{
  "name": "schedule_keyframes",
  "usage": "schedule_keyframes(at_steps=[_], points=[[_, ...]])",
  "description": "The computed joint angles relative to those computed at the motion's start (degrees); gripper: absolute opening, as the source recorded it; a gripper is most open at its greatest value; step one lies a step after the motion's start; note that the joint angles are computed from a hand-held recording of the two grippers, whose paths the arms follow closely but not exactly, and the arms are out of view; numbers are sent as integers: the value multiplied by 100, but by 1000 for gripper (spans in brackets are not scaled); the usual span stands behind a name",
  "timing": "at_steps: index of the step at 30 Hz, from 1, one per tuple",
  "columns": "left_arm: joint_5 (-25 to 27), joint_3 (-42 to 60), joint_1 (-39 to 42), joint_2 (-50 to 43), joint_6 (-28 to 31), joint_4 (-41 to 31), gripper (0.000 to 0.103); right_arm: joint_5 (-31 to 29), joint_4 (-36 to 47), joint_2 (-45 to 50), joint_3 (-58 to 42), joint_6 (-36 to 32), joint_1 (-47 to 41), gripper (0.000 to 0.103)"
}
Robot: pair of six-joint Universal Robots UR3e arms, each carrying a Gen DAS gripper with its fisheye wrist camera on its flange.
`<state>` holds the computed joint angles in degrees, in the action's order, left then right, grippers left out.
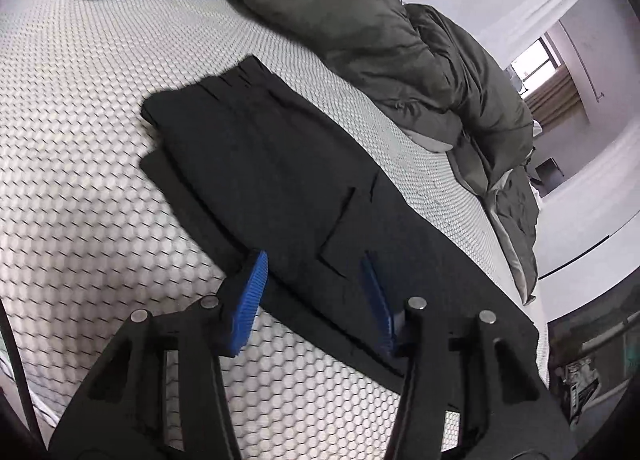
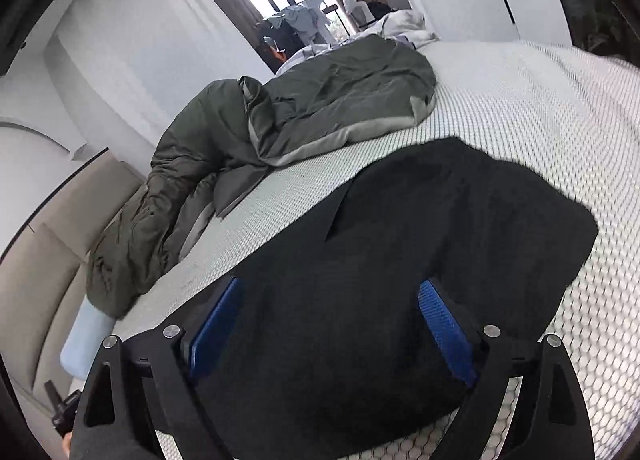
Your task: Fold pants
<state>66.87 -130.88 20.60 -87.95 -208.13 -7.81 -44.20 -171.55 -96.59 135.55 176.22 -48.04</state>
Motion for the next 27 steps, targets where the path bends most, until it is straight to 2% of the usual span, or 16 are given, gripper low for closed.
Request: schedule_keyframes(at_steps=[2,5,8,14,19,23,24,25,27], points=[[157,179,-201,-260,-44,48,45,59,144,-73,64,-127,-70,91],[295,554,-390,-706,-271,-348,45,187,305,-328,232,-243,-318,91],[519,586,-631,-732,-325,-327,45,387,532,-412,244,-294,-502,91],[-50,-234,-359,-195,-365,52,45,427,829,-525,232,-462,-654,91],[2,-32,-502,-230,-285,-60,45,424,857,-488,200,-377,-630,91],[303,407,-663,-805,-596,51,45,350,768,-476,169,-344,-491,91],[395,478,-710,-911,-674,142,44,330,748,-475,160,-326,-459,91],[543,584,-790,-1023,-734,233,29,321,739,-481,161,-321,-440,91],[817,755,-896,-1154,-785,204,14,339,737,-500,172,-325,-430,91]])
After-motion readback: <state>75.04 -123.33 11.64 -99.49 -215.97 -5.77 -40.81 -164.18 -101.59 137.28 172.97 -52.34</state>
